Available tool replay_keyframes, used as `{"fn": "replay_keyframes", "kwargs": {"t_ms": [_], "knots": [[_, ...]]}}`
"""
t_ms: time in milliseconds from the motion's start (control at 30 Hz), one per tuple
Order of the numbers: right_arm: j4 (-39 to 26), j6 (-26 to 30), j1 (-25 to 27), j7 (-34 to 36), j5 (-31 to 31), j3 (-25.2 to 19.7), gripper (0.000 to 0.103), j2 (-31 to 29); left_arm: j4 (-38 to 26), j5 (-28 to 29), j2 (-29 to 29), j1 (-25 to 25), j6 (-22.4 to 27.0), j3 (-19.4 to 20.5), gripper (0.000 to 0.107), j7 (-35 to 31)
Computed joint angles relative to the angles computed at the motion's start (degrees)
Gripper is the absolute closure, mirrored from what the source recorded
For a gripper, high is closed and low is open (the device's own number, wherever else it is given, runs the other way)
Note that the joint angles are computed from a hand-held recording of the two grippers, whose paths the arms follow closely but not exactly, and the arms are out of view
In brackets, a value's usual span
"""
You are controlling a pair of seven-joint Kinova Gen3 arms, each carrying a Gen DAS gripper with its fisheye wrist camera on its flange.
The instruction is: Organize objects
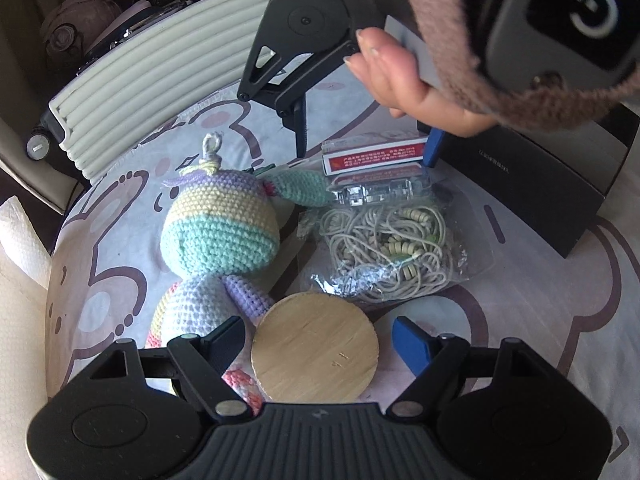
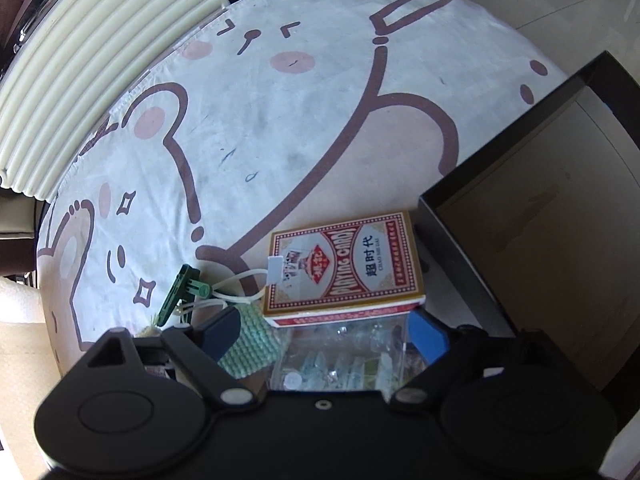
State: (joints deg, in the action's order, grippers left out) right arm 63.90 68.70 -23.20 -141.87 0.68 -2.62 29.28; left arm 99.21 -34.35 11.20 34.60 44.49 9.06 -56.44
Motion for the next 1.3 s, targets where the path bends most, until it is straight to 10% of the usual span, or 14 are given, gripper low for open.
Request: {"fn": "replay_keyframes", "kwargs": {"t_ms": [467, 567, 633, 800, 1300], "knots": [[-3.27, 3.08, -4.14, 1.22, 7.38, 1.45, 0.035, 2.15, -2.97, 14.1, -0.01, -5.9, 1.48, -0.29, 0.039, -5.18], [-1.81, 1.48, -3.47, 2.55, 6.6, 1.24, 0.049, 1.15, -3.38, 17.64, -0.54, -7.47, 1.41, -0.64, 0.039, -4.29], [0.21, -1.3, -1.15, 3.92, 3.67, -0.29, 0.082, -0.21, -3.58, 19.28, -0.93, -8.21, 1.49, -0.75, 0.039, -3.45], [1.82, -2.56, -0.11, 5.84, 1.24, -0.74, 0.094, -1.37, -3.85, 20.02, -1.81, -8.63, 2.01, -0.61, 0.039, -1.32], [9.5, -10.57, 9.07, 15.21, -9.1, -2.29, 0.057, -8.24, -4.9, 18.38, -3.35, -8.47, 1.95, 0.16, 0.039, 3.67]]}}
